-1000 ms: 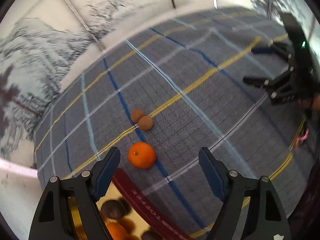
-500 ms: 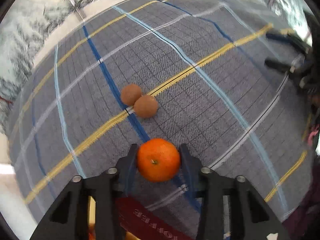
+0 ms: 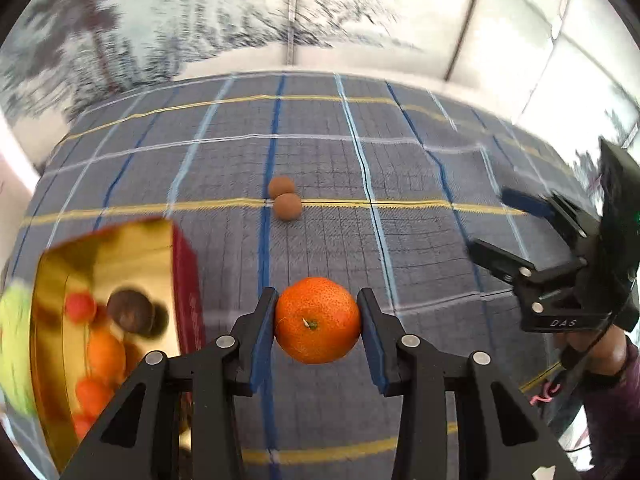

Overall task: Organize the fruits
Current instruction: 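Carry the tangerine toward the tin with the left gripper while the right gripper grasps two small brown fruits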

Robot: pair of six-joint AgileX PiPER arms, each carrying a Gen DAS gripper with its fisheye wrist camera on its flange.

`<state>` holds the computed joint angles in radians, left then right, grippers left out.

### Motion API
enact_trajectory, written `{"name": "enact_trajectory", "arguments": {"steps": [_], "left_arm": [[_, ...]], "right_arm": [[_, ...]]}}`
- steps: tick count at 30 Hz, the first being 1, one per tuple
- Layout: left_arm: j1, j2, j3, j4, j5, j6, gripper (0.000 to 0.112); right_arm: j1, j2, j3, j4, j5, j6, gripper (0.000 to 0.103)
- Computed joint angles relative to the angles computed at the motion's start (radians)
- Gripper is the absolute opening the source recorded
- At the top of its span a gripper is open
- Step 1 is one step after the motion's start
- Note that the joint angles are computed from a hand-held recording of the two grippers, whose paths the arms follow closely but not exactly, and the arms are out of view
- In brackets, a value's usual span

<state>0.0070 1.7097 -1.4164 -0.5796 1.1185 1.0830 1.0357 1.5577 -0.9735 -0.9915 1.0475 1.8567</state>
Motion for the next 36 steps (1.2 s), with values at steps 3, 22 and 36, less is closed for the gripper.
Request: {"name": "enact_trajectory", "arguments": {"steps": [3,22,36], "left_arm": [[0.048,-0.076,0.077,-0.038,-0.035,0.045,0.036],[0.302,-0.065,0.002,-0.126,0.027,0.077,0.037],[0.416,-0.057,0.034,-0.156,-0.052,0.142,0.037]], "right_arm": [[-0.047,0.012,-0.060,-0.101,-0.125,-0.115,0.096],[-0.395,0.504,-0.694,0.382,-0.297,-0.778,0.055],[-0.127,0.208,-0.275,0.032,-0.218,-0.173,0.035]]}}
